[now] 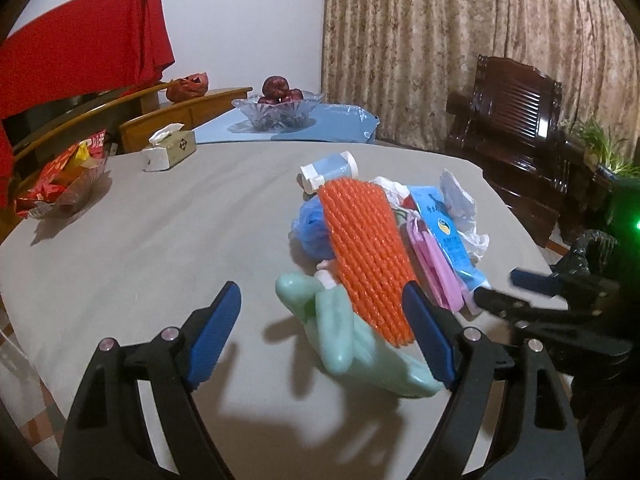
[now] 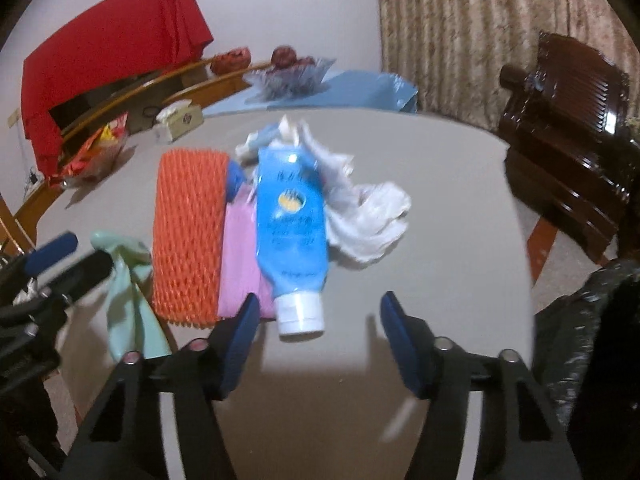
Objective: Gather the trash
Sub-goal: 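Return both tools to the table and grasp the blue hand-cream tube with the right tool, then grasp the pink mask with the left tool while the right tool holds the blue tube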
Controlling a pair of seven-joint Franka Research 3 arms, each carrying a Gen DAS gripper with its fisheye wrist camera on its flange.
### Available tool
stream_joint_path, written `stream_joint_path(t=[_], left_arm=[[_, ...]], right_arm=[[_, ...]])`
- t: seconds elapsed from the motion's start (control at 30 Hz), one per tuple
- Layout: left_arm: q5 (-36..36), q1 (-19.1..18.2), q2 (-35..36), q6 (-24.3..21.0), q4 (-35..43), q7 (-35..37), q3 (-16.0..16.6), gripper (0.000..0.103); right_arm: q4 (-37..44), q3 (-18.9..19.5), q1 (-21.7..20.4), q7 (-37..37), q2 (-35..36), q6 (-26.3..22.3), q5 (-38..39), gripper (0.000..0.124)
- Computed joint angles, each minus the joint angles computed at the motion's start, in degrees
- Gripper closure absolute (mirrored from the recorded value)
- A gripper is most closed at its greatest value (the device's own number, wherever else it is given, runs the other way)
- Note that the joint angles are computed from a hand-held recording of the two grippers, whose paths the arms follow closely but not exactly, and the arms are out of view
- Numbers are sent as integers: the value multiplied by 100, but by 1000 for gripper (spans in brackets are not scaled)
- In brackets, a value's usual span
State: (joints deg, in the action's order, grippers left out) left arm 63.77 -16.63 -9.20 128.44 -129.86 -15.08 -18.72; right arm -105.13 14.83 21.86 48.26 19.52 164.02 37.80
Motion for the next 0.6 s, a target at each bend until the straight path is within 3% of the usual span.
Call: stream_joint_path(t=[0.23,0.33,0.43,0.6], left_arm=[[128,40,93,158,73,-27,48,23],[167,42,159,200,124,-40,63,23],[199,30,210,231,175,-21,73,23],[227,4,305,249,276,65,99,23]], right_arm=[[515,-129,50,431,343,-636,-284,79],[646,-127,50,437,426,-742,-344,82],[718,-35,-39,269,458,-906,-235,95],[623,-13,-81,86,336,-882,-51,95]])
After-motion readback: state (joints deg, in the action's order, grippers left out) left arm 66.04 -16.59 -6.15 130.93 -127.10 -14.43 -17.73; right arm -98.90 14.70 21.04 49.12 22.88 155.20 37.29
